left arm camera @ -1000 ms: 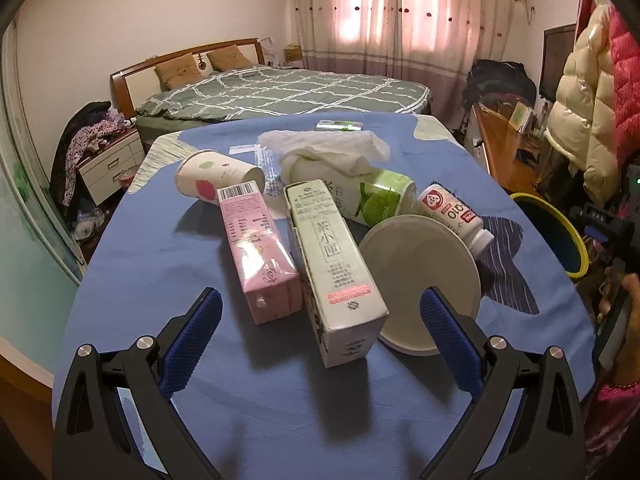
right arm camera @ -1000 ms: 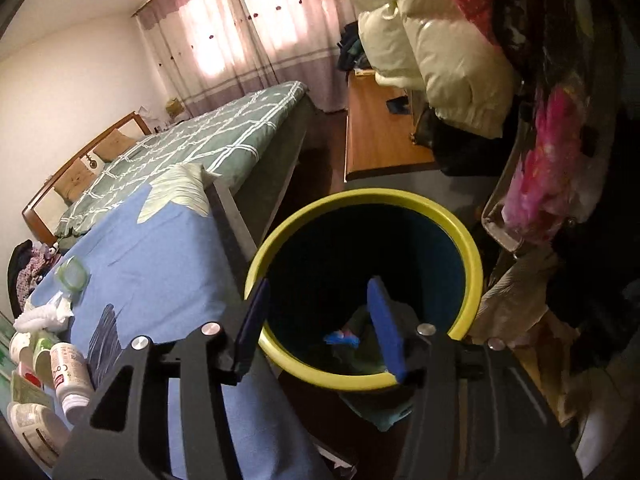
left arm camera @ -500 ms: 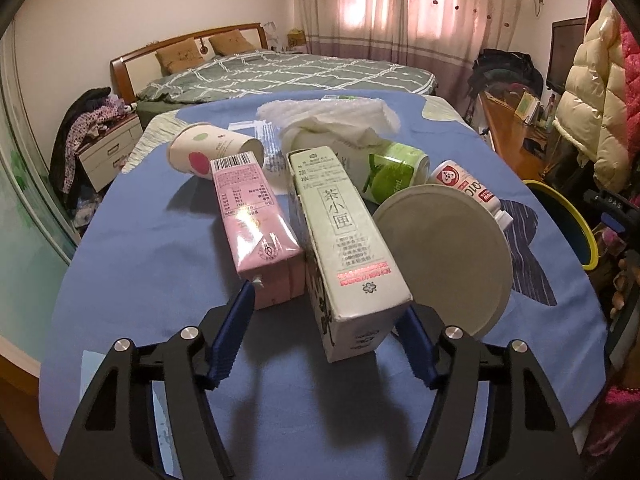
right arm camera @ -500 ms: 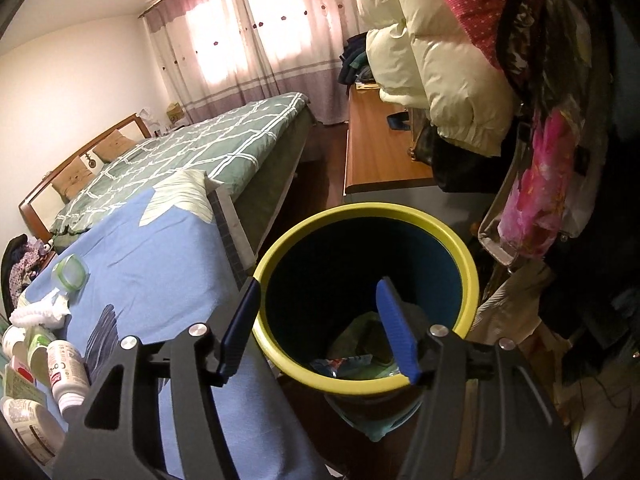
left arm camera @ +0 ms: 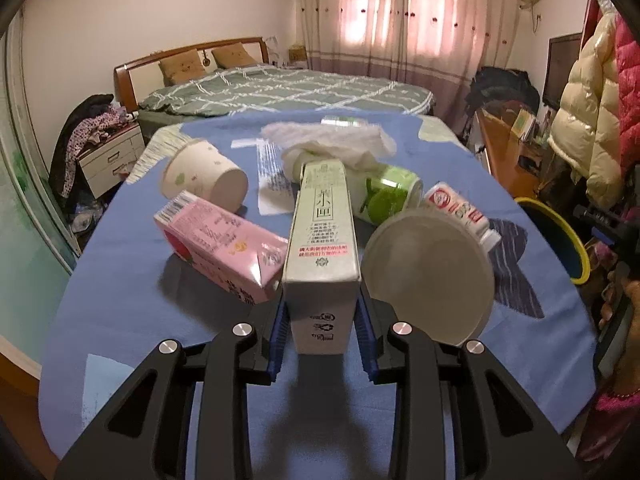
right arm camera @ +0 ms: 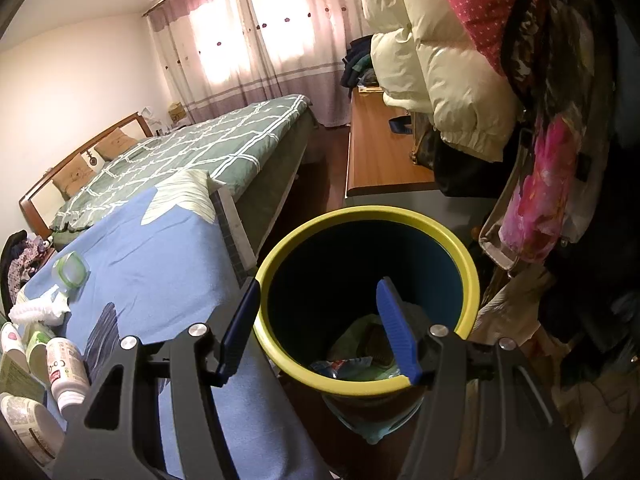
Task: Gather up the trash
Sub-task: 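Grasp the white tea carton with the left gripper and lift it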
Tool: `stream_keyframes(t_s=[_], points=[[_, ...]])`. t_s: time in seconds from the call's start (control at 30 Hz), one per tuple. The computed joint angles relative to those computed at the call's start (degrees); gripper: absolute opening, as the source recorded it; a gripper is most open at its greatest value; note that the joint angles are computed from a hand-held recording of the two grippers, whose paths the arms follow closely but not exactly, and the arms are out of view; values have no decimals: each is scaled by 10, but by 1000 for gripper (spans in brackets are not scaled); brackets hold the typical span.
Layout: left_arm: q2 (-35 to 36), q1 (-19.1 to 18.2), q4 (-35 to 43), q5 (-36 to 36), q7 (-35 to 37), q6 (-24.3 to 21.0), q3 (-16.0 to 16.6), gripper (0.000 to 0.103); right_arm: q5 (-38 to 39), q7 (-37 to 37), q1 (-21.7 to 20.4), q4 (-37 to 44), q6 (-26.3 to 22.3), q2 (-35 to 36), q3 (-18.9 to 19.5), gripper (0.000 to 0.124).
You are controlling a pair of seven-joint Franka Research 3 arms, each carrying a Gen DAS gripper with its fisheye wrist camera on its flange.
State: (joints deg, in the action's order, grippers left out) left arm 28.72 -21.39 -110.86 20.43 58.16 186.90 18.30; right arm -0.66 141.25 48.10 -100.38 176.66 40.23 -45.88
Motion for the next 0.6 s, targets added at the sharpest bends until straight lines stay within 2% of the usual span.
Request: stream_keyframes(t_s=[0.13, 0.2, 0.5, 0.6], points=[[-5, -66, -17, -20, -3, 30, 70, 30, 2, -3, 1, 0, 3, 1, -1, 58], [-7, -91, -24, -39, 9, 39, 95, 30, 3, -6, -1, 0, 4, 0, 1, 58], [-2, -169, -25, -127, 70, 63, 171, 30, 13, -23, -15, 1, 12, -4, 15, 58], [5, -183, -14, -155, 92, 64, 184, 30, 20, -32, -21, 1, 16, -6, 23, 58]])
